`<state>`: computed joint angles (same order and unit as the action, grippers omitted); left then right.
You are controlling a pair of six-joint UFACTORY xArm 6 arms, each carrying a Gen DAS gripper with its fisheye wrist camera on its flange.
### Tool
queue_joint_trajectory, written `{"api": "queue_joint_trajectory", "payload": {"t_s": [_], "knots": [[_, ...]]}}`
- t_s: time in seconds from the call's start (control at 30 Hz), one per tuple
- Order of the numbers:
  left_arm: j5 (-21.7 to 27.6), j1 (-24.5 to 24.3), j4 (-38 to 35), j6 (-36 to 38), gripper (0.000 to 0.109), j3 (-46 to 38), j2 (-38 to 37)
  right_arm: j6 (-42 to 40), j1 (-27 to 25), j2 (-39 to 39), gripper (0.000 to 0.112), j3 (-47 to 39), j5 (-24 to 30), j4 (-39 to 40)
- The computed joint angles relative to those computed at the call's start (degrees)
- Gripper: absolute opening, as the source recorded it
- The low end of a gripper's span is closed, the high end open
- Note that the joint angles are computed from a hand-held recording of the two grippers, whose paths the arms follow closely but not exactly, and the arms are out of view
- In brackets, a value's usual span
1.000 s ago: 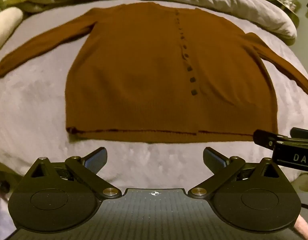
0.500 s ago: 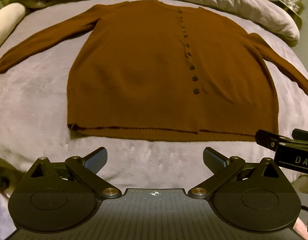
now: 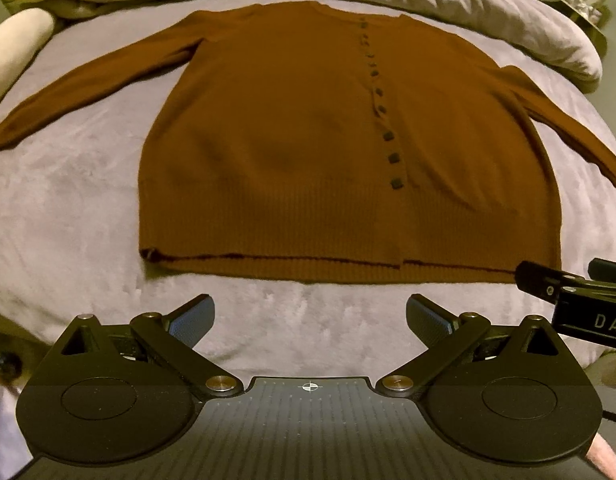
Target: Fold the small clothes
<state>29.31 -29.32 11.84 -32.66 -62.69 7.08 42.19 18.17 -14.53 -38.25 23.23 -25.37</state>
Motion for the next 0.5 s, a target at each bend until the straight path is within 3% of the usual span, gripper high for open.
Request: {"api": "queue_joint_trajectory", "payload": {"t_s": [0.5], "knots": [[0.3,0.0,0.3,-0.1,0.103,-0.1,0.0,0.1,0.1,-0.1,0.099,0.1,0.1,0.2]]}}
